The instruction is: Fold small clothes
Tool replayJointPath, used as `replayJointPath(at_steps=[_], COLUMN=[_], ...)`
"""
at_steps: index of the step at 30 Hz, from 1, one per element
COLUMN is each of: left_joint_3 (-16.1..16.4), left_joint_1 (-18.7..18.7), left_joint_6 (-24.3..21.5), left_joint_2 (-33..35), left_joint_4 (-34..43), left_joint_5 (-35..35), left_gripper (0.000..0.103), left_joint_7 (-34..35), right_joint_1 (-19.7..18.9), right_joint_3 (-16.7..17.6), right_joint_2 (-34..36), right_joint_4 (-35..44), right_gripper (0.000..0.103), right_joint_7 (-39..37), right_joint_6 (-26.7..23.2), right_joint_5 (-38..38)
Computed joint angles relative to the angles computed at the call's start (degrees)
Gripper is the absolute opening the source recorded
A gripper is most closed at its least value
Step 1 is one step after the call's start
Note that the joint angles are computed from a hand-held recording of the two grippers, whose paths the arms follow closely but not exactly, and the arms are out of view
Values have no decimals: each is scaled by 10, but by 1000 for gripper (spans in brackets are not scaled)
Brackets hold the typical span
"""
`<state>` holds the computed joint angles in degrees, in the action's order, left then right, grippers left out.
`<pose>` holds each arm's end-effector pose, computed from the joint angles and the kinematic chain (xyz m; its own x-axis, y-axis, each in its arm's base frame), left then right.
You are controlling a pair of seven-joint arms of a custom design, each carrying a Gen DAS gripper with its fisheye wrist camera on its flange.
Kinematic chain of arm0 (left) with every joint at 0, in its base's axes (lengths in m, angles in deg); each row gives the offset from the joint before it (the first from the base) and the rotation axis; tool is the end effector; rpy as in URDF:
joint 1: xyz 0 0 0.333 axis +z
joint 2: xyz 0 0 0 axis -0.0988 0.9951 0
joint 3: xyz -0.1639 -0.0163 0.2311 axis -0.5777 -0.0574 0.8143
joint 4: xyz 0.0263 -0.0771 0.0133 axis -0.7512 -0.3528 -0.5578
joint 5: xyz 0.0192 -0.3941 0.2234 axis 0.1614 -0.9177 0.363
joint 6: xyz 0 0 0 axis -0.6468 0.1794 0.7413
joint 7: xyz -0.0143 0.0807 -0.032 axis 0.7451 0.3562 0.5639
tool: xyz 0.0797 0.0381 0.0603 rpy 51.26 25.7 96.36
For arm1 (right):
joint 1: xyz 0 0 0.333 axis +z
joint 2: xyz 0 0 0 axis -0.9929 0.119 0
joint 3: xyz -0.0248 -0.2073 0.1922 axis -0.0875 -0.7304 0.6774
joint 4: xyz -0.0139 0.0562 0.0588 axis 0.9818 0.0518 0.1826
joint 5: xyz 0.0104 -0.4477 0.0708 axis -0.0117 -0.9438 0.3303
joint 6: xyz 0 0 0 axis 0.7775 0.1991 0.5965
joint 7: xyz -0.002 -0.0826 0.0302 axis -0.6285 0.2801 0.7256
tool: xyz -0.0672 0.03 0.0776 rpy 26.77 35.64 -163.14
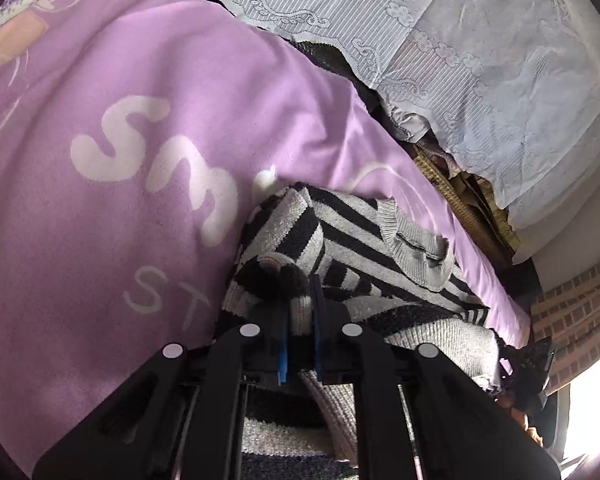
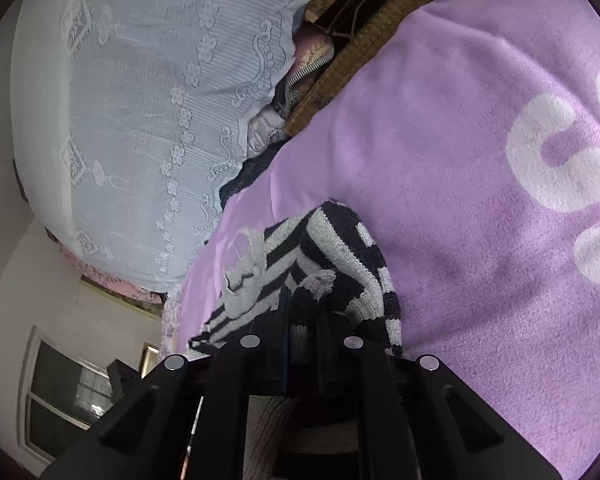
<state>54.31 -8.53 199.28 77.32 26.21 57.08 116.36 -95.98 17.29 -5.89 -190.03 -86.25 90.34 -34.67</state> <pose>0.7734 -0.2411 0.5307 -0.5512 -0.6029 0.5768 -0.8252 0.2916 -0.4838 0.3979 0.1224 0.4597 -0.4164 -0.4390 -0.7961 -0.1211 0.8947 -0.4300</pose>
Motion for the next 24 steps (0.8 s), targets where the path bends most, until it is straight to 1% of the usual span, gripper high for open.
replayJointPath(at_steps=[1, 2, 3, 4, 5, 6, 7, 8, 10, 12, 14, 17, 18, 19, 20, 21, 22, 23, 24], left_joint_3=[-1, -4, -5, -7, -9, -12, -13, -15, -14, -10, -1, 11, 14, 16, 16, 16, 15, 13, 12], left_joint_1=[3, 9, 13, 19, 27, 40, 48, 58, 67, 66, 56, 34, 26, 20, 16, 12, 7, 3, -2], left_joint_6=[0, -3, -6, -11, -12, -7, -7, -14, -46, -74, -84, -98, -98, -91, -94, -109, -124, -132, -133], left_joint_2=[-1, -11, -15, -23, -35, -60, -76, -91, -99, -103, -111, -110, -110, -113, -107, -89, -68, -49, -33], left_joint_4=[-2, -13, -18, -28, -43, -75, -95, -113, -119, -121, -126, -123, -123, -127, -117, -91, -60, -32, -10], left_joint_5=[-3, -10, -14, -22, -33, -51, -66, -84, -108, -119, -110, -80, -66, -59, -53, -47, -42, -39, -34], left_gripper=[10, 13, 22, 30, 45, 60, 65, 69, 69, 69, 70, 69, 68, 64, 44, 26, 21, 15, 11], left_joint_7=[1, 6, 8, 10, 14, 24, 33, 43, 52, 56, 62, 62, 65, 69, 74, 71, 61, 51, 45], right_joint_1=[4, 7, 8, 15, 27, 38, 53, 61, 82, 95, 97, 106, 111, 111, 109, 105, 100, 91, 76], right_joint_3=[-2, 1, 7, 10, 7, 2, -3, -5, -14, -19, -19, -28, -34, -35, -33, -33, -33, -31, -23], right_joint_2=[-4, -12, -25, -40, -49, -54, -60, -61, -54, -43, -39, -30, -27, -27, -27, -25, -23, -19, -18], right_joint_4=[0, 0, -1, -1, -1, -1, -1, -2, -2, 4, 12, 18, 18, 16, 15, 16, 15, 12, 12], right_gripper=[21, 27, 39, 44, 44, 44, 44, 44, 44, 44, 45, 45, 45, 42, 37, 23, 10, 9, 9], right_joint_7=[-3, -3, 1, 3, 1, -2, -2, 1, 2, -2, -7, -7, -6, -2, 3, 6, 8, 13, 22], right_joint_6=[-1, -4, -11, -26, -37, -43, -49, -49, -43, -44, -58, -73, -75, -73, -72, -68, -55, -28, -8], right_joint_5=[-2, -2, -3, -5, -10, -15, -19, -21, -23, -25, -32, -37, -37, -38, -39, -41, -43, -42, -37])
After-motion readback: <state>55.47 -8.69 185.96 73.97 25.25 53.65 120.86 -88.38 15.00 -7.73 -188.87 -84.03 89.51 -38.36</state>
